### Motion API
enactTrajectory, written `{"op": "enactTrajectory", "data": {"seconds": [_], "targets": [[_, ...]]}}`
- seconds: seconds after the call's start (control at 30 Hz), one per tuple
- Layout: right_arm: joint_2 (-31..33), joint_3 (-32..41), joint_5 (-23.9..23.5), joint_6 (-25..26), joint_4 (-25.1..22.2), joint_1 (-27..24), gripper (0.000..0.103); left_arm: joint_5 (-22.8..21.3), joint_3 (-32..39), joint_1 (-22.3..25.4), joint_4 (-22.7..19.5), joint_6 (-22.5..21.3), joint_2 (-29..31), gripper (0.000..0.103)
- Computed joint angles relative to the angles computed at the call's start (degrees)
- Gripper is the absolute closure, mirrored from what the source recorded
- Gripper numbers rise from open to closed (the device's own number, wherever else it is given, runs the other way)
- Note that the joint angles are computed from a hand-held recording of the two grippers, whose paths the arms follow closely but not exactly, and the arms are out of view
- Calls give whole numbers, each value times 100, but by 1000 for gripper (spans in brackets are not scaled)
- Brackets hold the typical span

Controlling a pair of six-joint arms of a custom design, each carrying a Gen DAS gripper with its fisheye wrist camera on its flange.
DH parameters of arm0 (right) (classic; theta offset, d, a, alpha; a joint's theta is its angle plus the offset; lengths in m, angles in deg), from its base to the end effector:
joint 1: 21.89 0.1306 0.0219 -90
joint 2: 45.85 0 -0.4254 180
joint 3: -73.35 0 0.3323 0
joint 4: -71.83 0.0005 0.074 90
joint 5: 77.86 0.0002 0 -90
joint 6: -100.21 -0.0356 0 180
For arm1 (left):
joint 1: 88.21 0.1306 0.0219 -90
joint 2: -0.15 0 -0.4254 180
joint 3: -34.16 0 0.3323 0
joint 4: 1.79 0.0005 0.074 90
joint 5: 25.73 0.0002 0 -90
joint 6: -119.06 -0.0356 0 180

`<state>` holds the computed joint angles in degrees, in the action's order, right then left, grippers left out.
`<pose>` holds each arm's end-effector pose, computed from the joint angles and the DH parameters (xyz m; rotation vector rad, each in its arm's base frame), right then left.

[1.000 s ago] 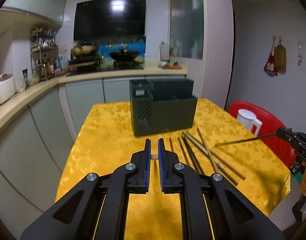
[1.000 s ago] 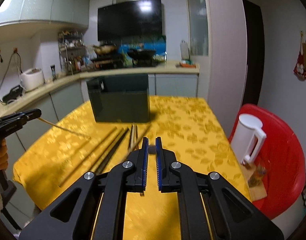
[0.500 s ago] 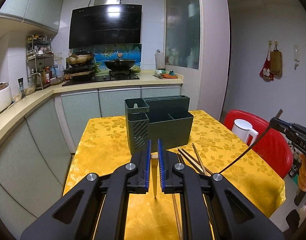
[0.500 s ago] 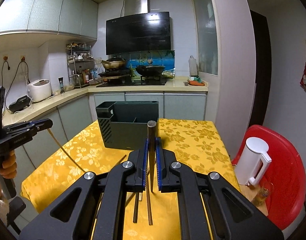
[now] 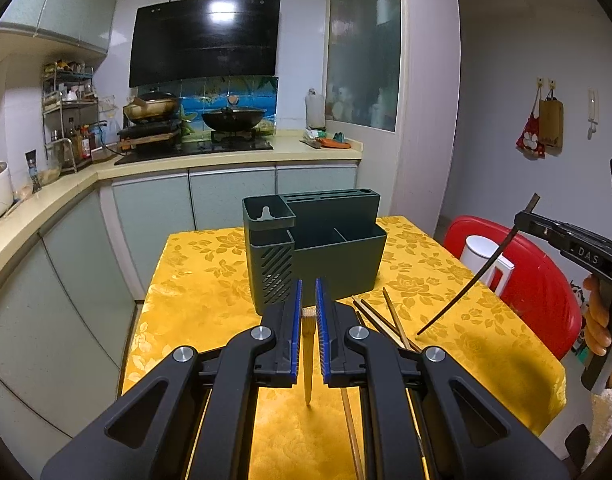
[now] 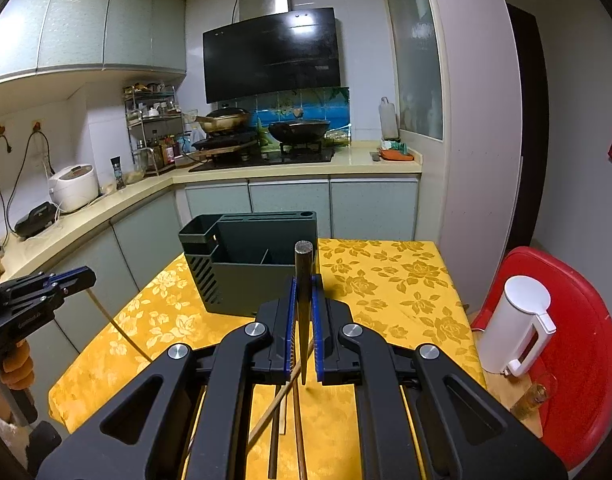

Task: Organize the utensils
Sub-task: 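Lift both held chopsticks and carry them over the green caddy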

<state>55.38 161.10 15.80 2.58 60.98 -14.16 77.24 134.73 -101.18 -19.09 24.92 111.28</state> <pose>0.5232 0.0682 0.4251 0.0394 1.9958 0.1089 0.5808 -0.1425 0.4155 0.4448 2.0110 -0.3282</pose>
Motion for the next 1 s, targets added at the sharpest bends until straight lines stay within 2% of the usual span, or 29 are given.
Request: {"op": "enactTrajectory", "data": {"seconds": [0.37, 0.6, 0.77, 1.0], "targets": [[408, 922, -263, -180, -607, -157, 95, 258, 904, 53, -670, 66, 308, 96], [663, 1664, -322, -76, -901, -185, 95, 331, 1981, -32, -1133, -5, 604, 96], [918, 2281, -330, 13, -1088, -204, 95, 181, 3163, -166, -1533, -82, 1044, 96], [1321, 3088, -394, 63, -1346, -226, 95, -142, 5393, -345, -2397, -6, 2085, 96]]}}
